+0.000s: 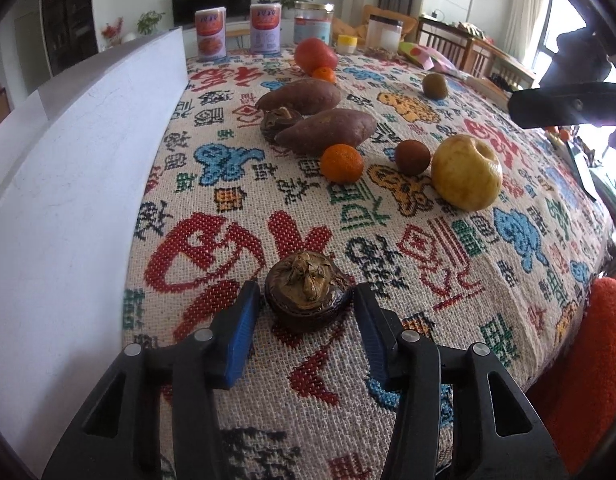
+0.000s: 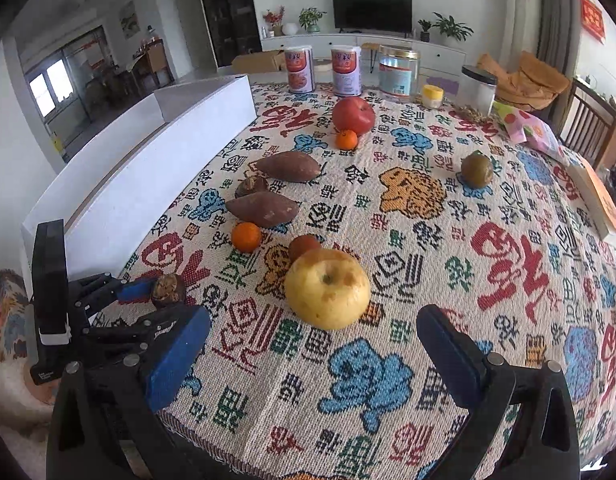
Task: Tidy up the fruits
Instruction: 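Grasp the small brown round fruit with the right tool while left holds its fruit, then carry both fruits over the white box and open both tools to drop them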
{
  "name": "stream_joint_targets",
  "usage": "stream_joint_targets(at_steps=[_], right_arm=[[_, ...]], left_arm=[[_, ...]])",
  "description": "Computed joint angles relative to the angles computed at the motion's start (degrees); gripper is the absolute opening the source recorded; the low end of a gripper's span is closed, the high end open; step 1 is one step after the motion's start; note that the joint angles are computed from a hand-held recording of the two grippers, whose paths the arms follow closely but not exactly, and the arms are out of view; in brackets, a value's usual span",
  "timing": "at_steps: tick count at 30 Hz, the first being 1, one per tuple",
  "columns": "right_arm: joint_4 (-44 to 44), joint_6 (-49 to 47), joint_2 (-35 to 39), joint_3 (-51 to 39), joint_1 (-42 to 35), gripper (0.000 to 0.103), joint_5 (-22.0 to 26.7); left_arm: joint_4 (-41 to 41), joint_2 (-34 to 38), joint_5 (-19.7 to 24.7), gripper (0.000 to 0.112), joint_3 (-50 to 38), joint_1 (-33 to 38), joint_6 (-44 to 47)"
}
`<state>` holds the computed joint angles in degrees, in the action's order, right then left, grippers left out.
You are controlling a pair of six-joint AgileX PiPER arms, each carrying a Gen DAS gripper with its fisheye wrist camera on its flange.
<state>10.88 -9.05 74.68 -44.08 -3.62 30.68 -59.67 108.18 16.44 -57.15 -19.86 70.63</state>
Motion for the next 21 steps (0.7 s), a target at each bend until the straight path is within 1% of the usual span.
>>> stream_joint_targets(at_steps=[1,2,3,5,6,7,10,11,12,13,14,16,19,21], right_arm=[[0.92,-2.91,5.71,-5.73,-0.07,0.094,2.41],[0.24,-3.53,11.43,-11.46,0.13,0.084,5.17],[-1.40,-2.95,17.16,-17.19,0.65,0.077,8.66],[-3.54,-0.97,28.01,-28.65,1.22,0.073,17.50],[-4.17,-0.08,32.74,-34.19,1.60,0.071,22.54],[-4.17,-0.73,35.92,-37.54,1.72,0.069,25.29],[-6.87,0.72,41.64,-42.15,3.40,0.051,29.64],[-7.96,1.73,42.89,-43.07,3.99,0.042,30.70],[-9.68,2.62,42.82,-42.70,4.49,0.034,30.03],[-9.97,3.38,42.13,-42.11,4.44,0.031,29.26],[-9.18,3.74,40.94,-41.19,3.93,0.031,28.44],[-8.02,4.00,36.54,-38.02,2.59,0.031,25.41],[-8.55,6.71,28.27,-33.12,2.25,0.031,21.90],[-3.62,4.68,22.87,-30.61,1.61,0.031,20.80]], left_arm=[[1.45,0.02,0.30,0.052,-0.24,0.15,-1.55],[3.14,0.09,0.94,0.052,-0.64,0.36,-3.42],[4.64,0.11,1.50,0.052,-0.95,0.52,-5.11],[7.32,0.12,2.08,0.051,-1.31,0.60,-7.71],[8.71,0.06,2.06,0.048,-1.37,0.41,-8.82],[9.32,-0.01,1.97,0.044,-1.33,0.25,-9.12],[9.76,0.02,1.56,0.044,-1.32,-0.02,-9.35],[10.30,0.04,1.97,0.043,-1.59,0.11,-10.32],[10.64,-0.21,2.77,0.043,-1.86,0.44,-11.38],[9.58,-0.94,4.06,0.043,-1.95,1.09,-11.18],[8.20,-2.04,5.60,0.043,-1.90,1.87,-10.43],[8.48,-5.13,9.75,0.043,-2.32,3.57,-12.06],[10.84,-9.78,20.42,0.043,-5.65,8.35,-17.28],[11.40,-13.09,26.16,0.043,-7.73,12.78,-19.11]])
